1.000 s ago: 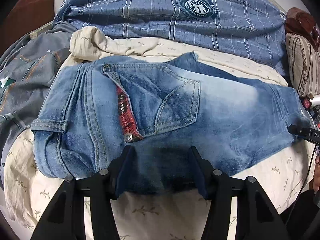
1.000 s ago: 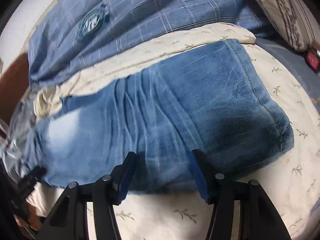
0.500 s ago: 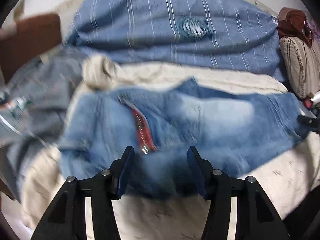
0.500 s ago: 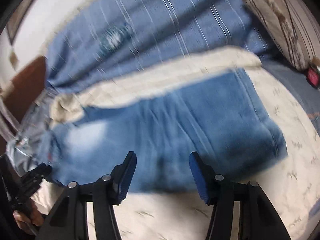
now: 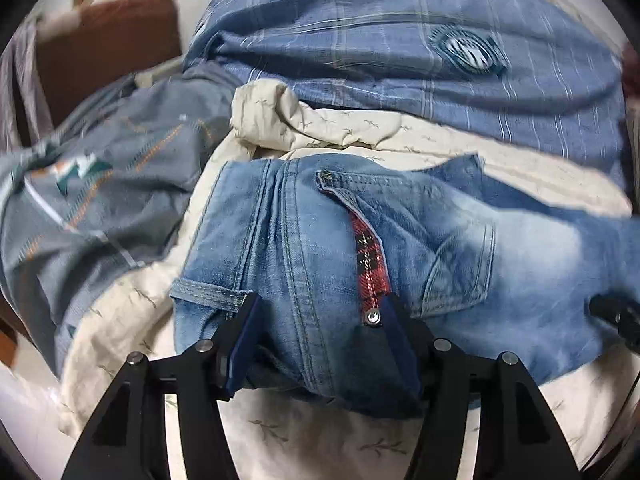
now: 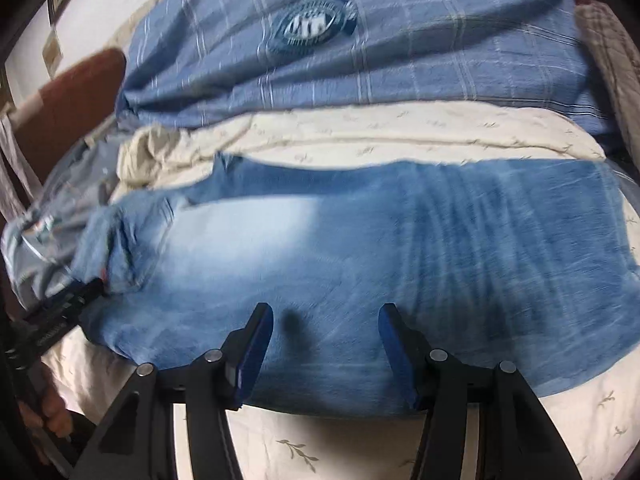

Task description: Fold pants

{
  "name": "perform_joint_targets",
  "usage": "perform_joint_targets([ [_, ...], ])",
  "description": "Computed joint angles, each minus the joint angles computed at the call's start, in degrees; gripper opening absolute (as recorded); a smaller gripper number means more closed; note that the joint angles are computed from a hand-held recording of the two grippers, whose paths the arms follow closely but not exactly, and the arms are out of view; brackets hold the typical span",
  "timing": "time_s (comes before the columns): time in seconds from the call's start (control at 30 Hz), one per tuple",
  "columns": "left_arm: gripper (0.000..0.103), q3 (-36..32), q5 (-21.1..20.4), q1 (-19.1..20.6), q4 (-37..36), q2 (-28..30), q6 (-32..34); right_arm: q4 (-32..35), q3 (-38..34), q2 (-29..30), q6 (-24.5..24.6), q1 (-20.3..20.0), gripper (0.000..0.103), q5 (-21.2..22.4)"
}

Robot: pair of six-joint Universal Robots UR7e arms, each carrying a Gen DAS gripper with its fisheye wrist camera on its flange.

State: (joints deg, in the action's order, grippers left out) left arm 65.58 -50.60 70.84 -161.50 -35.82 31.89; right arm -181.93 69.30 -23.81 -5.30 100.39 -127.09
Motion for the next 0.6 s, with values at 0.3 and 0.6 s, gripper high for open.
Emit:
perform_joint_targets([
  [0.3,0.064,0.3,-0.5,0.6,5.1,-1.2,-1.5,0.5,3.0,-0.5,-5.8,0.9,0.058,-2.7],
  [0.6,0.064,7.1,-5.6,-1.2,-9.8,-3.0,4.9,-16.6,9.8,-5.6,-6.9,-0.9,0.058,1.9],
])
